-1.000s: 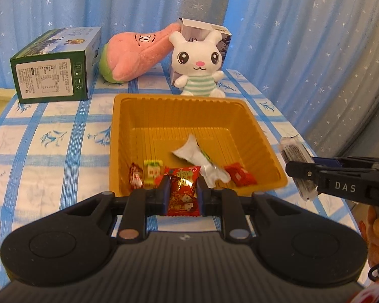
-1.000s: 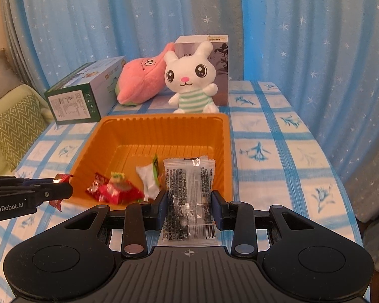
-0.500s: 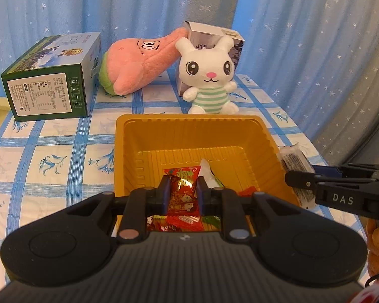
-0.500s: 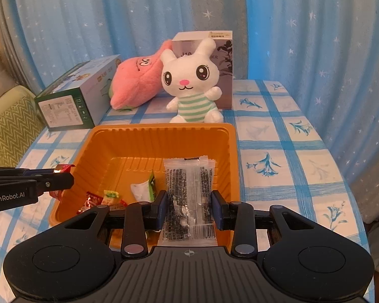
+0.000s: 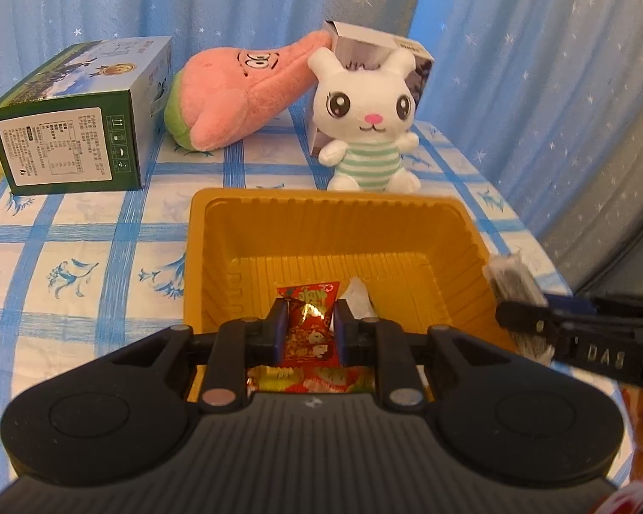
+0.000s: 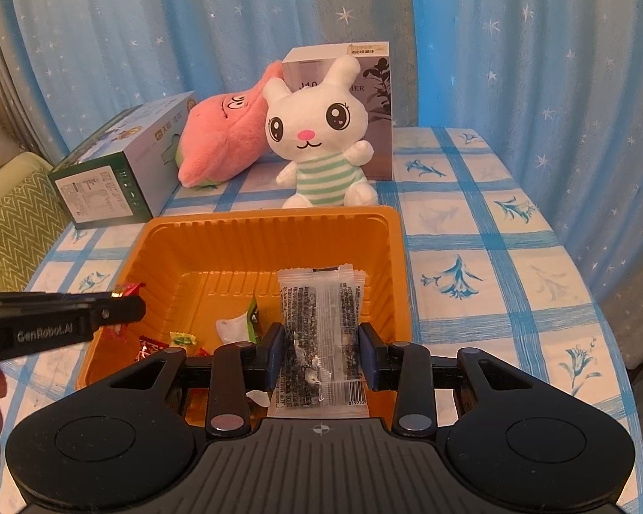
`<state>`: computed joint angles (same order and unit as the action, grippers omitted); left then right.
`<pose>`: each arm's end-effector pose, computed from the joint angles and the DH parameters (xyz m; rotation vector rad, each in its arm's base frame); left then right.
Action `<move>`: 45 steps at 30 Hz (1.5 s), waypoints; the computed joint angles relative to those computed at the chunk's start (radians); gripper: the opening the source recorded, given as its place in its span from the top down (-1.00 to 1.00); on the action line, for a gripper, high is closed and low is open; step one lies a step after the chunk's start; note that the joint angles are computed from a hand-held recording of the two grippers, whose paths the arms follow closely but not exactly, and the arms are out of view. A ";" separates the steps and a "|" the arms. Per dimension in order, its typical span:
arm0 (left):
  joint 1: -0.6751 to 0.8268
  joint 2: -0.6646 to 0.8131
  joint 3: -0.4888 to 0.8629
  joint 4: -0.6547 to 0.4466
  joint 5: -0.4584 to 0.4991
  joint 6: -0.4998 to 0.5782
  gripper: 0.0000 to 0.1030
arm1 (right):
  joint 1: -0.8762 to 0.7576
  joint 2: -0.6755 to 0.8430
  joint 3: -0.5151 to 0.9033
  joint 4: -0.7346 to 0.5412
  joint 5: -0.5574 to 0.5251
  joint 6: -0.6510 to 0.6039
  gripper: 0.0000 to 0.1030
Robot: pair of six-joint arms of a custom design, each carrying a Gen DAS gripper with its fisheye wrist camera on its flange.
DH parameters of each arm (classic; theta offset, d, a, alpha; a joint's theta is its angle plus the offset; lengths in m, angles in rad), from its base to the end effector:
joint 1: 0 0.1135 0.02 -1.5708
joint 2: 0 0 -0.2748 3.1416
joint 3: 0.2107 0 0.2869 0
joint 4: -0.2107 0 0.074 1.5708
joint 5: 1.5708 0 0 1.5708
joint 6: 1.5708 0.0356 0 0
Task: Organize snacks
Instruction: 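Lower both packets into the orange tray and open both tools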
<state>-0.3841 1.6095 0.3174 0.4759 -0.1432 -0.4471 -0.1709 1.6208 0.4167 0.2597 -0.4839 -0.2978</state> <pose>0.2247 -0.0853 0.0553 -0.1430 2.3837 -0.2253 0.2513 -0.0266 0.0621 -0.3435 2.3826 0.3955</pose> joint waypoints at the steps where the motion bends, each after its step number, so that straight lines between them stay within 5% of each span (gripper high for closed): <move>1: 0.007 0.010 0.005 0.009 0.003 -0.010 0.30 | 0.001 0.004 0.002 0.001 0.002 0.001 0.29; 2: 0.011 0.014 0.008 0.012 0.003 -0.017 0.07 | 0.000 0.008 0.004 0.002 0.002 0.001 0.29; 3: 0.013 0.012 0.005 0.020 0.002 -0.017 0.06 | -0.001 0.011 0.005 0.004 0.002 0.000 0.29; 40: 0.006 0.000 -0.053 0.029 -0.036 0.022 0.01 | 0.078 0.080 0.042 0.070 0.022 0.062 0.28; 45: -0.009 -0.023 -0.081 0.040 -0.054 0.039 -0.21 | 0.048 0.110 0.061 0.098 -0.045 0.107 -0.07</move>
